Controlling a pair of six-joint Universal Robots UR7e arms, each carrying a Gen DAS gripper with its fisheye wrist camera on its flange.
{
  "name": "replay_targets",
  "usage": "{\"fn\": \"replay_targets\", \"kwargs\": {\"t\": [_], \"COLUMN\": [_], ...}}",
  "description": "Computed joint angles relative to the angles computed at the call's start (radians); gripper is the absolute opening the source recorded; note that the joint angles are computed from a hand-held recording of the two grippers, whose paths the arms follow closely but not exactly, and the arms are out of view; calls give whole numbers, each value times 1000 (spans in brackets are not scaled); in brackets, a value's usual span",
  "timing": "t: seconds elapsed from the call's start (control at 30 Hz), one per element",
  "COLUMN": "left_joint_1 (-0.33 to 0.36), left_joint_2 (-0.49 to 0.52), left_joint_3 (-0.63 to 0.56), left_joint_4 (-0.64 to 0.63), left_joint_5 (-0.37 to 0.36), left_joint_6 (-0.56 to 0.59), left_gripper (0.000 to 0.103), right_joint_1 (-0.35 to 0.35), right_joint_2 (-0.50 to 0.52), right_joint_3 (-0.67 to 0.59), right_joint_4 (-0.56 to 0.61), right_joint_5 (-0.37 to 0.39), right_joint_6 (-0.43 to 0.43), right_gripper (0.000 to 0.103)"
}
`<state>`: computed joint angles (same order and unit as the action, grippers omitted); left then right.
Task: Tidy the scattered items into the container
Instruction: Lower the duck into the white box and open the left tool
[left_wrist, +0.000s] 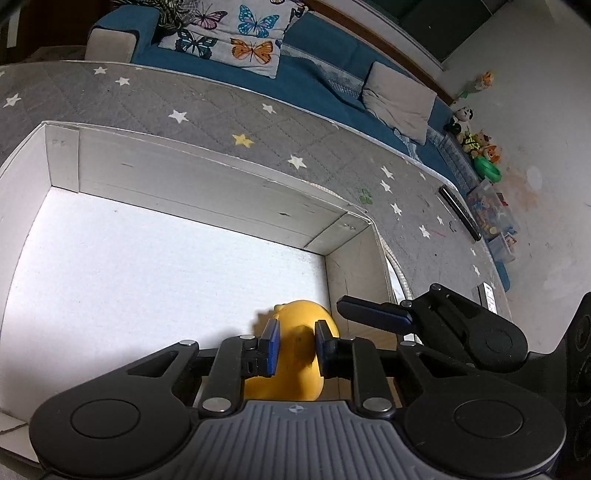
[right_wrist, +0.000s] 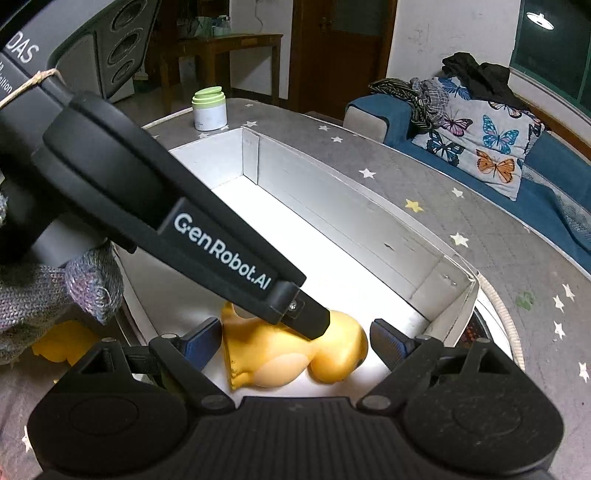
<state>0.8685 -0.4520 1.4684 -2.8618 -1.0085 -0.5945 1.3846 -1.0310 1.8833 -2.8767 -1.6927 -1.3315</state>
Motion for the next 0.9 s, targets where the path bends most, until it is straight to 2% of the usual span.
{"fn": "replay_targets", "kwargs": {"t": [0.3, 0.53, 0.9], "left_joint_1": [5, -2, -12], "left_joint_2": [-5, -12, -23], "left_joint_3": [21, 34, 65], "left_joint_4": [-45, -55, -69], "left_joint_5": [-14, 9, 32], "left_joint_6": [-16, -23, -43], "left_gripper": [25, 26, 28], "right_joint_1": [-8, -24, -58], "right_joint_2": [-17, -46, -155], "right_joint_3": [10, 32, 140], "right_joint_4": [10, 1, -31], "right_joint_5": [30, 74, 173], "right_joint_6": [12, 33, 28], "right_gripper": [89, 90, 90]}}
